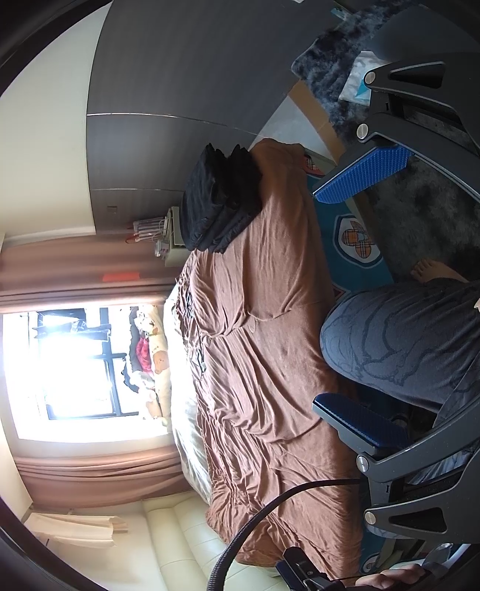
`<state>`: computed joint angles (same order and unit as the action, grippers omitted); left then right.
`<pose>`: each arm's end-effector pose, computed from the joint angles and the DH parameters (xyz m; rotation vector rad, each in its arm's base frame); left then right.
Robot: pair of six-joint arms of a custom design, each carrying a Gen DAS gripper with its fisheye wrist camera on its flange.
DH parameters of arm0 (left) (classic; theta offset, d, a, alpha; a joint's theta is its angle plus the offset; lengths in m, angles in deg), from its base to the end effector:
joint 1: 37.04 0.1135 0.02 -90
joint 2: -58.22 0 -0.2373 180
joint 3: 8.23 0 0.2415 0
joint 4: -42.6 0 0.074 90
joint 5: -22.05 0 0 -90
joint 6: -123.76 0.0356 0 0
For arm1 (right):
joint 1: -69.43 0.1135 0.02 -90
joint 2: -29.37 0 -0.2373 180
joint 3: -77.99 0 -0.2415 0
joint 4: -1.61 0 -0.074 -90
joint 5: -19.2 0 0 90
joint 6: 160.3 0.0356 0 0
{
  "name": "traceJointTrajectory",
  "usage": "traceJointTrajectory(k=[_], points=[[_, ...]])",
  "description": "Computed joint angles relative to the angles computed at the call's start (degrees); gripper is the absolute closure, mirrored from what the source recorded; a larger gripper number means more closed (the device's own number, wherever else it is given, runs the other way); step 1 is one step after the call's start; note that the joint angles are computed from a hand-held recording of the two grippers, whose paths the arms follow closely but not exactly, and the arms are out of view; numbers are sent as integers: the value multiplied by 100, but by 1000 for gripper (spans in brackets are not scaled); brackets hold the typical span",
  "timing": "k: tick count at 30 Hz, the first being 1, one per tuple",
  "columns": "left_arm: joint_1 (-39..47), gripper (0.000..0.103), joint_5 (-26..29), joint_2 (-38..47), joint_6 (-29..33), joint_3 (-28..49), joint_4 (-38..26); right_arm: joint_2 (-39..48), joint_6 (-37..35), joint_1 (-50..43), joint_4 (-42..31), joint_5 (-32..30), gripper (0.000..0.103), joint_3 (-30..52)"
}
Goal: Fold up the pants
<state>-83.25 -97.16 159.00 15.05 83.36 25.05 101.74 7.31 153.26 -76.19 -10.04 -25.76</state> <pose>0.2870 -0.2743 0.2608 0.1600 1.9743 -0.2165 0.0539 0.2098 0.2682 0.0584 2.0598 0.0921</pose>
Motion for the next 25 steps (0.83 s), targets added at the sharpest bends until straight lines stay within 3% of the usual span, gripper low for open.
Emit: traceJointTrajectory(k=[25], points=[[-72, 1, -102, 75, -96, 70, -62, -180, -149, -68, 105, -45, 0, -167]])
